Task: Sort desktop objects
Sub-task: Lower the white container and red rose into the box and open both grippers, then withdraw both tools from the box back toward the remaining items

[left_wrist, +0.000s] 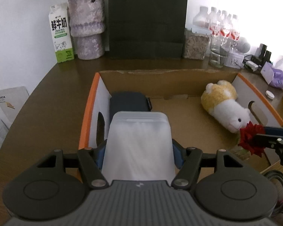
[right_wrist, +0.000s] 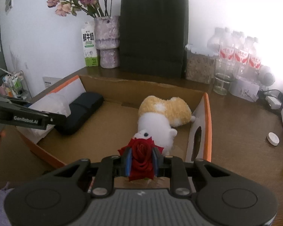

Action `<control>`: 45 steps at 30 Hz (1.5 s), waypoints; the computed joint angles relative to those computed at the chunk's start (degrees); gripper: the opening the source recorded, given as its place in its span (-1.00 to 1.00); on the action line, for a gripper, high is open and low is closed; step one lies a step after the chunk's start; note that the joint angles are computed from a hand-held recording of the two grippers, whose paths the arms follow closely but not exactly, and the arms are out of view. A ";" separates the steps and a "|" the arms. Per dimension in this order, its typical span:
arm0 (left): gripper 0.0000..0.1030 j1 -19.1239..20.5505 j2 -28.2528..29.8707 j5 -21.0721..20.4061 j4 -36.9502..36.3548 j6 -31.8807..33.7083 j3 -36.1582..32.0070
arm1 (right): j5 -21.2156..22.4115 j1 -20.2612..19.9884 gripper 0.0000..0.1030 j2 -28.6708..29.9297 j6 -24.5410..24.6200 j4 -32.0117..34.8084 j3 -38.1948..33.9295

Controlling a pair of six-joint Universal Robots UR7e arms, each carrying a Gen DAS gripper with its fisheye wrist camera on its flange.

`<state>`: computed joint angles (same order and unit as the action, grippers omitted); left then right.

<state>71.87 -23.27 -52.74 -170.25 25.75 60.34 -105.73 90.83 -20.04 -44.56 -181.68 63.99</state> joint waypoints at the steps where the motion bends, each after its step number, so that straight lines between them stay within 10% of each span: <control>1: 0.29 -0.01 0.19 0.22 -0.33 0.55 -0.02 | -0.15 -0.04 -0.59 0.14 -0.01 0.25 -0.26; 18: 0.58 -0.51 1.55 2.19 -6.32 7.58 1.18 | -1.98 -0.18 -0.51 0.61 -0.18 2.66 -1.56; 24: 0.99 -0.85 0.63 0.97 -11.01 9.86 3.54 | -2.46 0.18 0.12 0.14 -0.16 0.94 -0.48; 34: 1.00 -1.66 -3.13 -0.99 -18.65 9.26 10.28 | 0.45 0.74 1.00 -3.14 0.00 -3.66 5.47; 45: 1.00 -2.76 -8.82 -2.78 -26.43 9.86 20.60 | 0.94 1.74 1.00 -7.08 -1.85 -12.07 14.64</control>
<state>69.12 -32.09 -55.52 -196.69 35.61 80.94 -104.79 92.57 -27.12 -46.42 -193.75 78.63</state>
